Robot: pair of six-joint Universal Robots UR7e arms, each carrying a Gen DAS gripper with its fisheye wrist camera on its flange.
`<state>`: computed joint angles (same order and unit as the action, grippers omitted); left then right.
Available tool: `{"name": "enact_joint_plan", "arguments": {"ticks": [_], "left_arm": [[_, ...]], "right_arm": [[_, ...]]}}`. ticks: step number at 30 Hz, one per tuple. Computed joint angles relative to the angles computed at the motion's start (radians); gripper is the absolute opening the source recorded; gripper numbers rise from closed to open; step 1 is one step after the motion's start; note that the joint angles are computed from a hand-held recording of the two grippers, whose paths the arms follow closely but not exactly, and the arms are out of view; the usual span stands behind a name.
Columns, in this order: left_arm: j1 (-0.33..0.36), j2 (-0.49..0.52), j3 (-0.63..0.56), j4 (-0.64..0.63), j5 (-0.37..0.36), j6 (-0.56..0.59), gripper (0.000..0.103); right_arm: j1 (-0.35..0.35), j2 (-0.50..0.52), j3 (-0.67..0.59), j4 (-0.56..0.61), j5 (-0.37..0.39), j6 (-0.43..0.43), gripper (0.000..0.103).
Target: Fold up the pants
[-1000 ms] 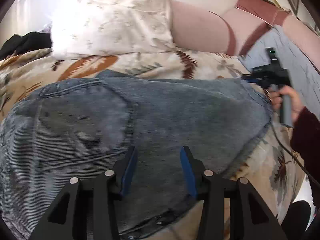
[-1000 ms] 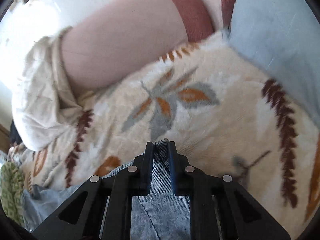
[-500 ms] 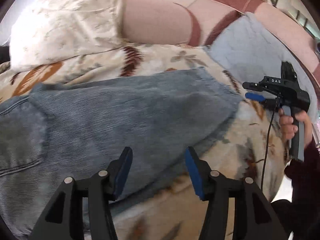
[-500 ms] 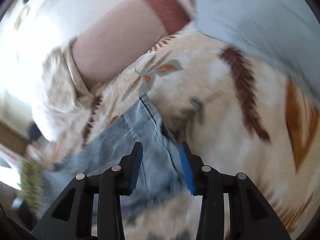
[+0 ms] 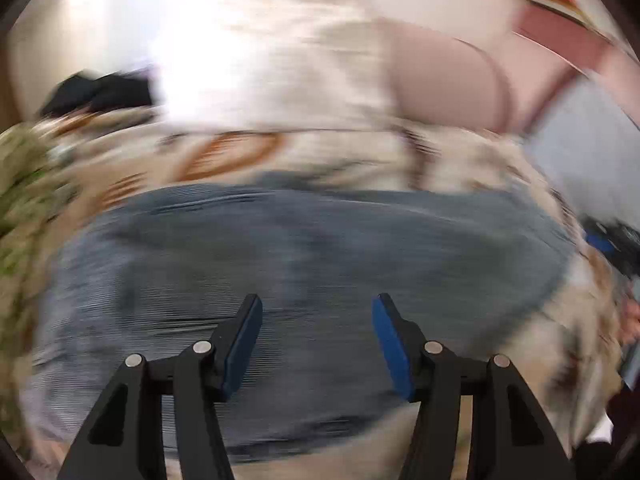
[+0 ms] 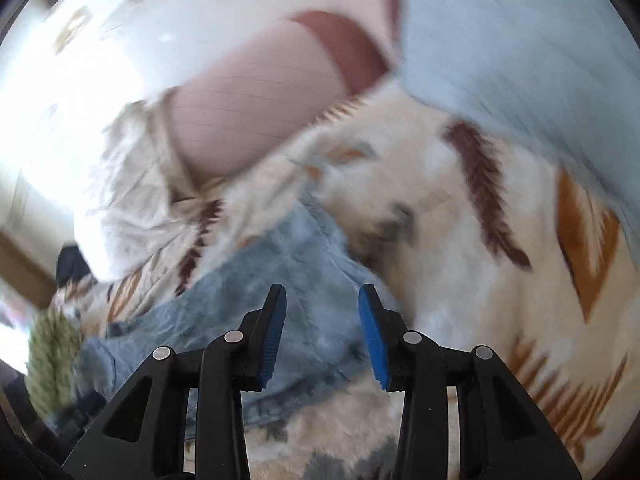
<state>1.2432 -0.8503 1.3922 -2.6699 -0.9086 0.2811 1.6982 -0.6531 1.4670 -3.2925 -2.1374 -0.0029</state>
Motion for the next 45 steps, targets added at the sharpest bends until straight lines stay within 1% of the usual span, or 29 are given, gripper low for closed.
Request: {"name": "enact_joint_plan", "arguments": {"ticks": [1, 2, 3, 4, 6, 7, 8, 10, 11, 13, 16, 18, 19, 20, 21, 23, 25, 26, 28, 30, 31, 32, 34, 36, 38, 40, 41, 43, 45], "left_arm": [[0.014, 0.000, -0.014, -0.010, 0.042, -0.007, 0.060], [0.029, 0.002, -0.027, -0.017, 0.072, -0.012, 0.060], [0.044, 0.005, -0.043, -0.015, 0.102, -0.022, 0.060], [0.060, 0.003, -0.054, -0.008, 0.115, -0.033, 0.057], [0.089, -0.023, -0.045, 0.028, 0.057, -0.057, 0.051], [0.094, -0.029, -0.034, 0.037, 0.055, -0.043, 0.051], [0.092, -0.034, -0.014, 0.023, 0.069, -0.012, 0.051], [0.084, -0.035, 0.032, -0.047, 0.107, 0.069, 0.051], [0.082, -0.037, 0.052, -0.072, 0.118, 0.094, 0.051], [0.084, -0.053, 0.078, -0.093, 0.107, 0.107, 0.050], [0.082, -0.086, 0.114, -0.074, 0.089, 0.109, 0.050], [0.084, -0.104, 0.134, -0.071, 0.079, 0.123, 0.050], [0.083, -0.110, 0.137, -0.062, 0.076, 0.121, 0.050], [0.081, -0.115, 0.134, -0.045, 0.076, 0.108, 0.050], [0.076, -0.117, 0.127, -0.023, 0.081, 0.094, 0.050], [0.057, -0.130, 0.132, -0.017, 0.074, 0.087, 0.050], [0.036, -0.141, 0.142, -0.042, 0.018, 0.095, 0.052], [0.026, -0.137, 0.139, -0.051, -0.006, 0.095, 0.054], [0.007, -0.110, 0.121, -0.075, -0.045, 0.097, 0.065], [-0.006, -0.059, 0.081, -0.069, -0.048, 0.092, 0.067], [-0.010, -0.029, 0.053, -0.050, -0.047, 0.079, 0.067], [-0.011, -0.006, 0.031, -0.034, -0.061, 0.068, 0.067], [-0.010, 0.038, -0.008, 0.011, -0.087, 0.044, 0.067], [-0.012, 0.069, -0.024, 0.045, -0.086, 0.051, 0.067], [-0.010, 0.087, -0.030, 0.083, -0.060, 0.051, 0.067], [0.000, 0.086, -0.027, 0.144, -0.082, 0.034, 0.066], [0.001, 0.084, -0.013, 0.135, -0.080, 0.047, 0.066], [-0.004, 0.077, 0.027, 0.080, -0.061, 0.109, 0.066], [-0.005, 0.068, 0.056, 0.046, -0.063, 0.131, 0.066]], "right_arm": [[-0.004, 0.009, -0.016, 0.038, 0.034, -0.003, 0.038], [-0.007, 0.022, -0.038, 0.077, 0.031, 0.006, 0.038], [-0.006, 0.046, -0.072, 0.115, -0.001, 0.008, 0.038], [-0.005, 0.078, -0.112, 0.145, -0.049, -0.004, 0.038], [-0.009, 0.109, -0.152, 0.198, -0.092, -0.020, 0.037], [-0.013, 0.108, -0.148, 0.232, -0.103, -0.017, 0.036], [-0.014, 0.110, -0.154, 0.282, -0.123, -0.003, 0.035], [-0.001, 0.111, -0.148, 0.311, -0.169, -0.012, 0.035], [0.007, 0.108, -0.150, 0.359, -0.194, 0.009, 0.035], [0.018, 0.104, -0.138, 0.392, -0.226, 0.022, 0.036], [0.028, 0.103, -0.116, 0.395, -0.264, 0.011, 0.036], [0.036, 0.091, -0.097, 0.425, -0.274, 0.048, 0.035], [0.038, 0.081, -0.089, 0.456, -0.271, 0.076, 0.036], [0.027, 0.068, -0.073, 0.490, -0.243, 0.114, 0.036], [0.025, 0.067, -0.076, 0.481, -0.230, 0.109, 0.036], [0.025, 0.061, -0.061, 0.397, -0.202, 0.035, 0.036], [0.033, 0.047, -0.041, 0.306, -0.179, -0.013, 0.037], [0.036, 0.034, -0.027, 0.260, -0.147, -0.031, 0.038], [0.039, 0.020, -0.022, 0.207, -0.084, -0.049, 0.038], [0.046, 0.043, -0.069, 0.200, -0.063, -0.064, 0.038], [0.049, 0.060, -0.104, 0.218, -0.068, -0.073, 0.038], [0.054, 0.088, -0.154, 0.235, -0.077, -0.097, 0.038], [0.057, 0.128, -0.222, 0.243, -0.079, -0.114, 0.038], [0.056, 0.154, -0.283, 0.283, -0.054, -0.097, 0.038], [0.051, 0.176, -0.323, 0.292, -0.024, -0.098, 0.038], [0.046, 0.193, -0.348, 0.337, -0.011, -0.091, 0.038], [0.043, 0.200, -0.358, 0.379, -0.017, -0.085, 0.038], [0.043, 0.219, -0.379, 0.478, -0.070, -0.062, 0.038], [0.040, 0.227, -0.384, 0.577, -0.103, -0.029, 0.038]]}}
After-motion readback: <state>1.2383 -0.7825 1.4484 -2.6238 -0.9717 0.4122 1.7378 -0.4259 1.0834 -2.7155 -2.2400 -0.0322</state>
